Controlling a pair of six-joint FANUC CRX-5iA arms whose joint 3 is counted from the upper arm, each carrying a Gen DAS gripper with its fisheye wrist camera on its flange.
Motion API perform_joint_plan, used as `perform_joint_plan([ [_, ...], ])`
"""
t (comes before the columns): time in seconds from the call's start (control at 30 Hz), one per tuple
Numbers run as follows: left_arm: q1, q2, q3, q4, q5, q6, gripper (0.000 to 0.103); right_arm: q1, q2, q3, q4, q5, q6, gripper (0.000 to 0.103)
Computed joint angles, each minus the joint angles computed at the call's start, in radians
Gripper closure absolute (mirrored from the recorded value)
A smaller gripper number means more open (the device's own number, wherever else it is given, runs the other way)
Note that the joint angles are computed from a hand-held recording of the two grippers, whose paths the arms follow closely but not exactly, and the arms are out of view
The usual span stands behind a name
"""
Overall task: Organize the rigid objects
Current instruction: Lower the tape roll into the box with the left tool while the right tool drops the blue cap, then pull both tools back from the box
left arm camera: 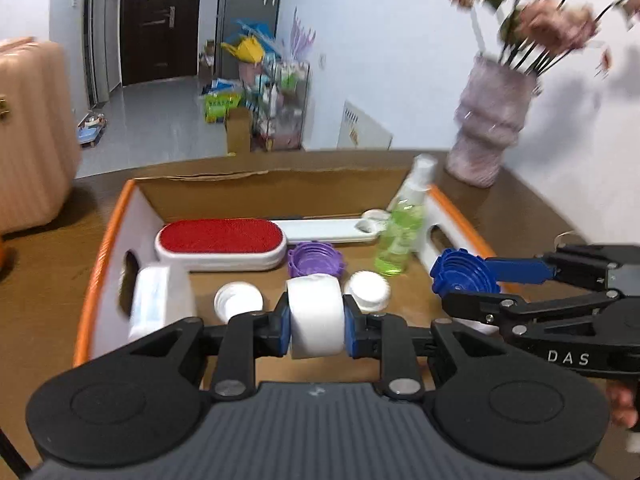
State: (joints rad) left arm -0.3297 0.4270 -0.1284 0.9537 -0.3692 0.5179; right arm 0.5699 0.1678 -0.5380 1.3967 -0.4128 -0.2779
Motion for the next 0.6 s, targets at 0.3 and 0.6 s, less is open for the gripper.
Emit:
perform_joint_plan([
  [0.3, 0.014, 0.214, 0.321, -0.329, -0.155, 0.291, 0.053, 0.001, 0.148, 0.148, -0.226, -0.065, 0.312, 0.051],
  [0.6, 0.021, 0.126, 0.220, -0.255, -0.086, 0.234, 0.053, -0.005, 0.055, 0.067, -0.065, -0.063, 0.161, 0.051],
])
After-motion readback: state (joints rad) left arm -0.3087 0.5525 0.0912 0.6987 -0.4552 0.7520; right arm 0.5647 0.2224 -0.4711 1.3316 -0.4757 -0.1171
